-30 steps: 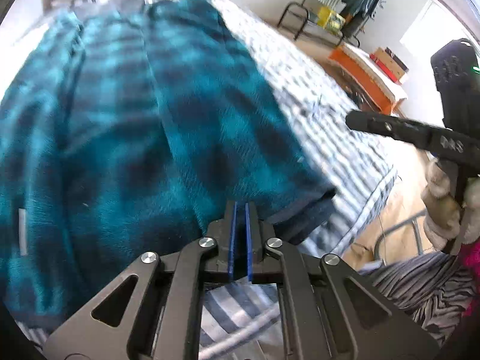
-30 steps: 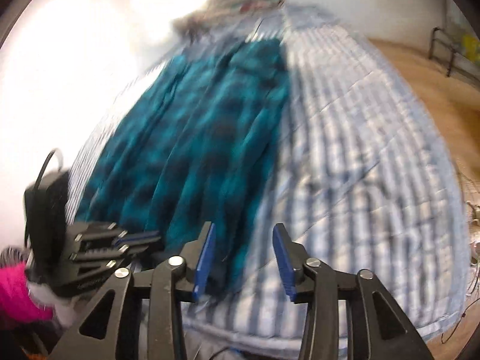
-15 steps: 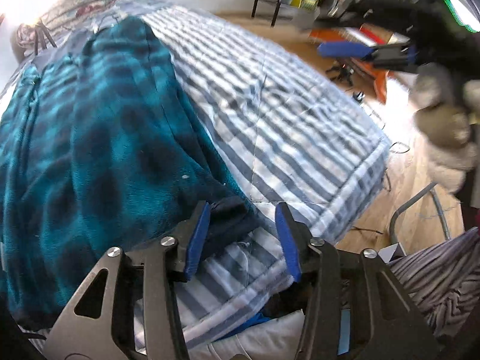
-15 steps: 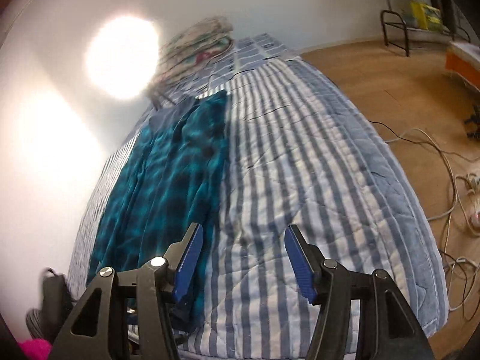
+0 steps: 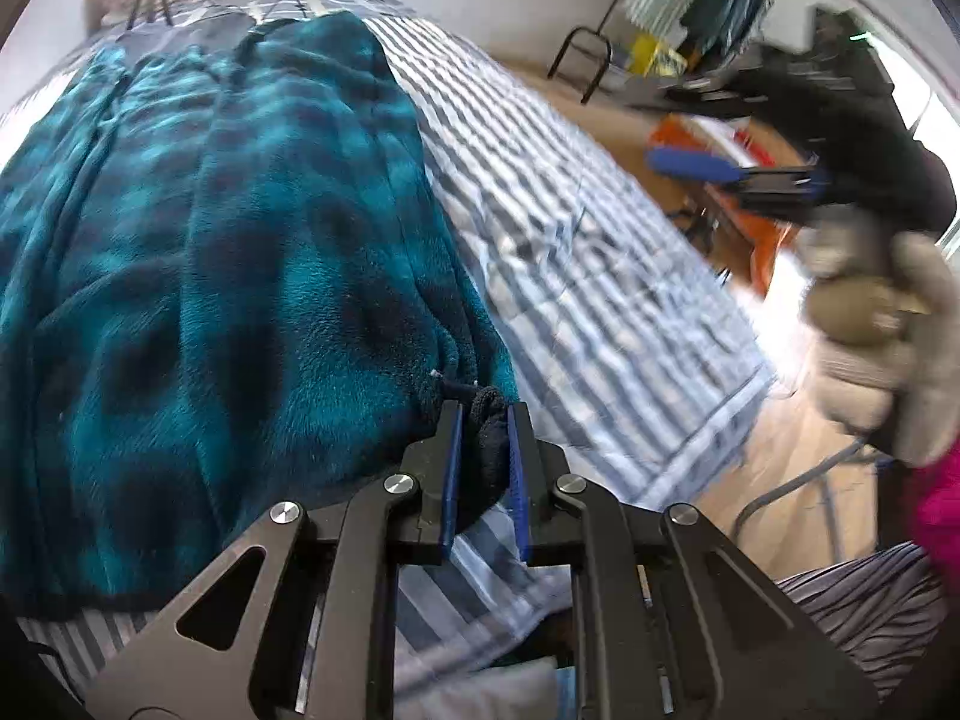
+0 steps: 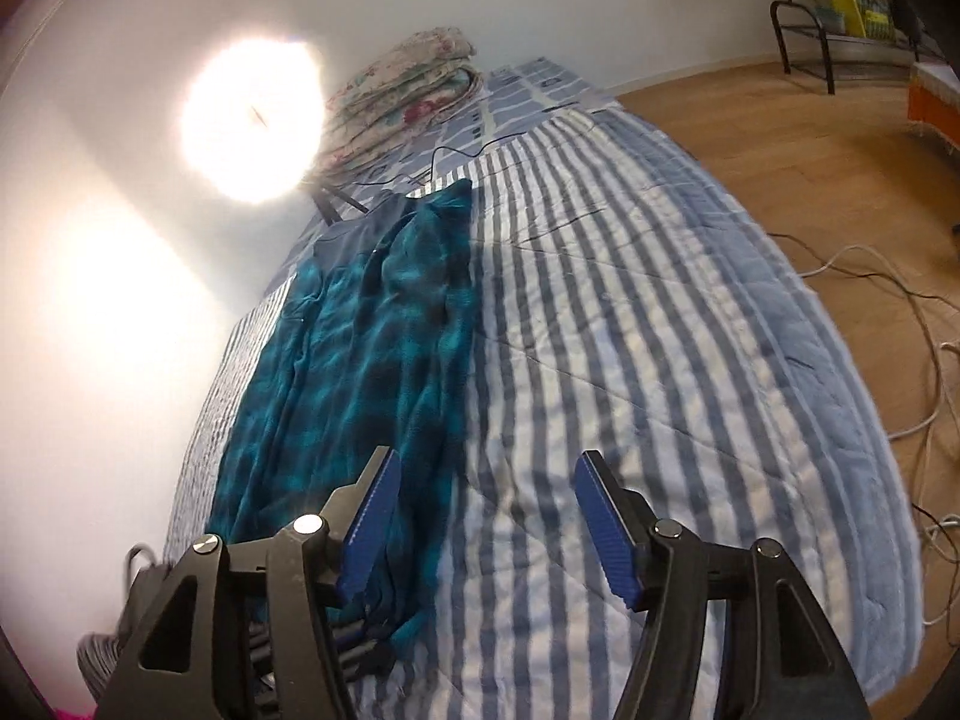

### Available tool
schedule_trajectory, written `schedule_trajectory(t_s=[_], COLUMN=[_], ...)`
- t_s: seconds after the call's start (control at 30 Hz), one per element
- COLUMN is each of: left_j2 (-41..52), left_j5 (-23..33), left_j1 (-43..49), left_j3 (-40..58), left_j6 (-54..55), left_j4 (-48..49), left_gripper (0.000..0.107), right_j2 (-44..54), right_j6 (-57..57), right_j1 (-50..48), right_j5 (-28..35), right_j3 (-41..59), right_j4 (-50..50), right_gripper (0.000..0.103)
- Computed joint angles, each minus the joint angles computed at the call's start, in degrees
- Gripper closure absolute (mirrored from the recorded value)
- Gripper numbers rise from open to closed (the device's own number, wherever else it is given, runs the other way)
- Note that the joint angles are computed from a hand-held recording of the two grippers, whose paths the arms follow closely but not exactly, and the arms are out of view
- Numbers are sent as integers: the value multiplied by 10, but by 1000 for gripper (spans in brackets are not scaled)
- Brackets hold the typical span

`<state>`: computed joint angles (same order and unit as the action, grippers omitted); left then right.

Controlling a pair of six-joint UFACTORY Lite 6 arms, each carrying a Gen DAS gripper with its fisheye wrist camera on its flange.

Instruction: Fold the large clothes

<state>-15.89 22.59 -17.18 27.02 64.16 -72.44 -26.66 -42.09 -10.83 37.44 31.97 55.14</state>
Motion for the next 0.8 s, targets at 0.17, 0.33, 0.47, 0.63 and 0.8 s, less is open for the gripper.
schedule_trajectory(t_s=[0.17, 0.33, 0.47, 0.63, 0.8], left_j2=[-46, -53, -48, -48, -53], left_j5=[42, 57, 48, 45, 64], left_j1=[35, 46, 37, 30, 48], left_j3=[-11, -3, 1, 5, 5], left_j6=[-41, -67, -86, -108, -94], left_j4=[21, 46, 68, 94, 79], left_gripper=[95, 95, 95, 95, 95], right_j2=[186, 354, 464, 594, 701], right_j6=[-49, -41, -36, -49, -34], right_j1=[43, 77, 102, 117, 125], right_j5=[-49, -69, -73, -79, -63], right_j3=[100, 244, 363, 477, 575], right_j4=[87, 88, 95, 143, 163], right_gripper=[37, 36, 36, 37, 45])
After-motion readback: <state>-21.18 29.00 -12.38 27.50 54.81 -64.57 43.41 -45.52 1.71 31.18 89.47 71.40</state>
